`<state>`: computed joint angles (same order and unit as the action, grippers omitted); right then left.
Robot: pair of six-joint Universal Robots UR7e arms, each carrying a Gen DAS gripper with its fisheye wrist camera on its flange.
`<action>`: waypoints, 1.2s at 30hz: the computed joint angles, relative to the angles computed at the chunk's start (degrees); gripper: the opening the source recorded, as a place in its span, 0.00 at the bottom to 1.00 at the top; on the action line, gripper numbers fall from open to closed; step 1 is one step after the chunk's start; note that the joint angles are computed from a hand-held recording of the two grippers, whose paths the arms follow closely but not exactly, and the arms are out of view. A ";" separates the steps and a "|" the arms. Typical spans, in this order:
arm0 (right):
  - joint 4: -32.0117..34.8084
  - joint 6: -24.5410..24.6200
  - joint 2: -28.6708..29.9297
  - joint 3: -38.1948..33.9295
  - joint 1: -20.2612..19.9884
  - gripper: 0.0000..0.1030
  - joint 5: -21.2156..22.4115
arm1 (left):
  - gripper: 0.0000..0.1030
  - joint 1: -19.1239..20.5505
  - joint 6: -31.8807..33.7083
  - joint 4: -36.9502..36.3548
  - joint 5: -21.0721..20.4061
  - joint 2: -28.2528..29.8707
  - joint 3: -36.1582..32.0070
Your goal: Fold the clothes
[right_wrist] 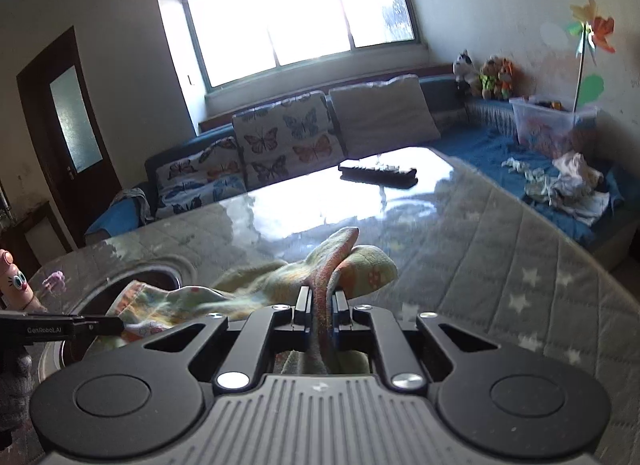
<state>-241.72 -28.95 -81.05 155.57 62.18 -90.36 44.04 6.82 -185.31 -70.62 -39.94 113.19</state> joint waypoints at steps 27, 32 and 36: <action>5.46 -1.87 -3.87 -7.72 -3.71 0.16 -9.40 | 0.12 -2.34 -1.65 9.57 -1.30 10.68 -13.78; 3.81 -2.75 -3.57 -6.05 -3.78 0.25 -8.67 | 0.49 -2.36 -1.69 7.17 0.68 10.29 -12.43; 4.78 -2.42 -2.28 -5.42 -3.61 0.32 -7.28 | 0.62 -2.52 -1.22 6.38 0.64 9.72 -11.03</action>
<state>-236.94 -31.38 -83.32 150.14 58.56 -97.65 41.52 5.59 -178.93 -69.98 -30.21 102.16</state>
